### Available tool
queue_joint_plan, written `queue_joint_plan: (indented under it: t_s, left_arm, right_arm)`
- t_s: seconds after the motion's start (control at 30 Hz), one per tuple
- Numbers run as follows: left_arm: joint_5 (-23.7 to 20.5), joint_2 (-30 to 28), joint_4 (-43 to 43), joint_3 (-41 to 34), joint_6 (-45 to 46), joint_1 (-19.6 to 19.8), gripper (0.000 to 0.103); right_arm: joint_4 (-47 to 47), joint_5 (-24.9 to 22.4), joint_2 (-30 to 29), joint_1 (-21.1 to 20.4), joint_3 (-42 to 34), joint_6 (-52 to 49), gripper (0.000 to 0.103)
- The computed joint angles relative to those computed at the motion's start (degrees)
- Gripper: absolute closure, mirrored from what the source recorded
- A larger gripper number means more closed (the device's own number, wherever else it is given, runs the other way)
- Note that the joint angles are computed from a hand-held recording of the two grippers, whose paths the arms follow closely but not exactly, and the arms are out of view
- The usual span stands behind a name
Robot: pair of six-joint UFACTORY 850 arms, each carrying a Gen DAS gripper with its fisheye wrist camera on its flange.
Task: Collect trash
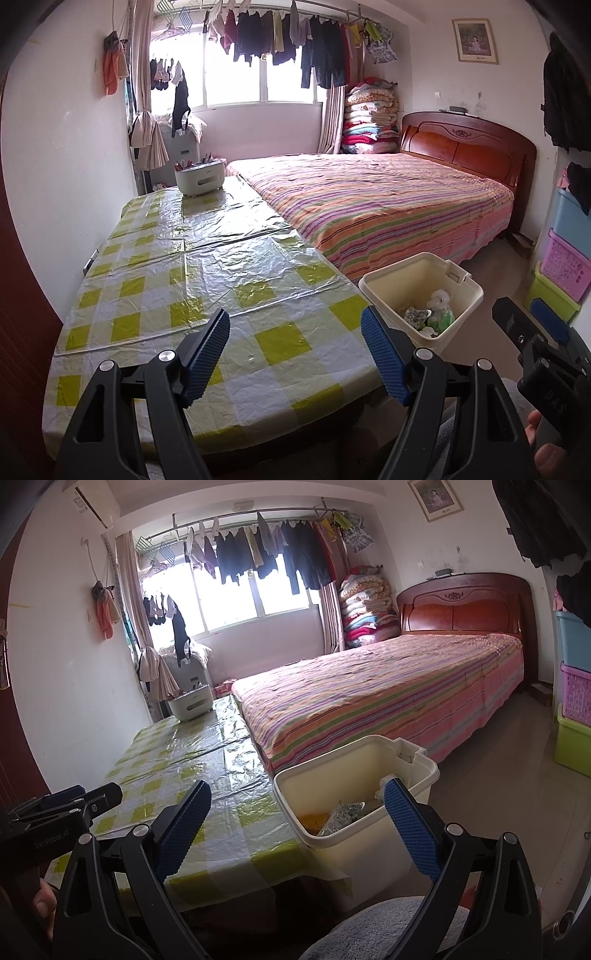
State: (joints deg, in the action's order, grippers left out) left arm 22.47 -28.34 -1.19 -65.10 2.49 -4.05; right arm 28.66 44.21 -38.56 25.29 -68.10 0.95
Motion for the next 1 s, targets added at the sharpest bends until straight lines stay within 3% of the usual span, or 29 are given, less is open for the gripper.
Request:
queue_joint_plan:
  t_s: [0.1,1.0]
  left_arm:
    - [-0.1,-0.1,0.5,-0.1,-0.4,0.0,0.025]
    - [-1.2,-0.7,9.6,-0.5,-7.0,-0.4,0.016]
  right_arm:
    - [-0.2,-0.2,-0.2,-0.2,-0.1,0.2,0.010]
    - [0.1,-0.6,-0.3,-0.4,0.1,0.6,0.010]
